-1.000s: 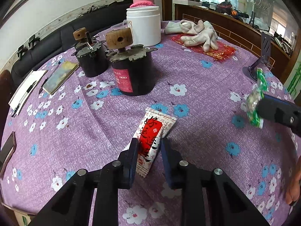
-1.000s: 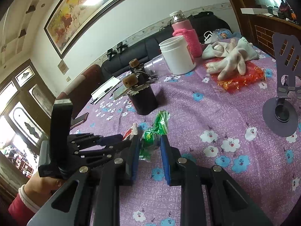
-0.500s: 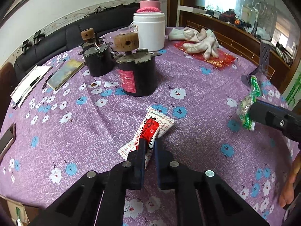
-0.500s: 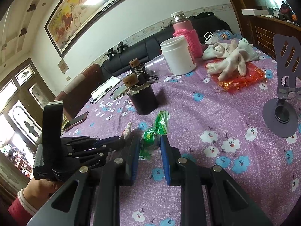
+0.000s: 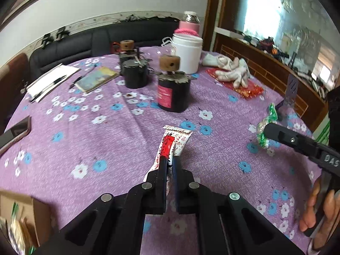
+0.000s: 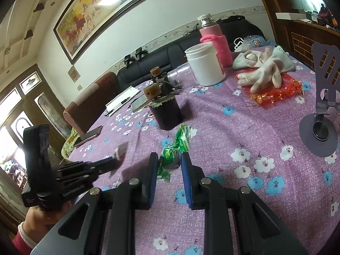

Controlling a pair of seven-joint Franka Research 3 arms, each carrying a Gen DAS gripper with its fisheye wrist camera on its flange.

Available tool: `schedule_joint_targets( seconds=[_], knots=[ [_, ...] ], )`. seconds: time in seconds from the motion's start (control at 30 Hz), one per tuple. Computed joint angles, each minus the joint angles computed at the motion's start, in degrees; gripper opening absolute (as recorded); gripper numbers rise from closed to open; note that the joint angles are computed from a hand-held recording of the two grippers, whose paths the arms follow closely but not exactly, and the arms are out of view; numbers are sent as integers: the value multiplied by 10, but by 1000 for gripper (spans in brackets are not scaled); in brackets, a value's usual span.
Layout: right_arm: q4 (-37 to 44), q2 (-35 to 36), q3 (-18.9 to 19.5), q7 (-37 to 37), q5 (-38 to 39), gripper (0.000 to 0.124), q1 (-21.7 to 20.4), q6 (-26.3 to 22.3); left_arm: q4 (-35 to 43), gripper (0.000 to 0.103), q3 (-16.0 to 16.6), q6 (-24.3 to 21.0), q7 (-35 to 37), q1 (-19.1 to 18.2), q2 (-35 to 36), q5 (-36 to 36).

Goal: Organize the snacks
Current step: 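Carry green candy and red-white packet with both tools over the cardboard box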

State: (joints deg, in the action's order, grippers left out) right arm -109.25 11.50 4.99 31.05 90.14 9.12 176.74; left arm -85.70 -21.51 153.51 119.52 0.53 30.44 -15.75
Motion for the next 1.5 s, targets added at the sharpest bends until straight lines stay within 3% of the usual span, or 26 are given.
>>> schedule_joint_targets(
  seconds=[0.33,0.47,0.7,1.03,1.3,1.5],
  knots=[
    [-3,-17,10,-58,16,22,31,2,-147,4,-6,78,-2,47,-116,-84],
    [-9,-28,18,-74,31,22,49,-3,-209,4,26,121,-26,34,-172,-79],
    [1,-31,31,-70,25,22,90,-17,-298,4,88,198,-106,10,-247,-4],
    [40,-2,64,95,-206,22,137,-13,-387,4,159,265,-161,11,-320,40],
    [100,56,37,306,-464,22,186,-41,-413,4,205,281,-197,17,-326,64],
    [165,111,20,416,-588,22,205,-84,-417,4,220,278,-122,16,-318,-31]
  ],
)
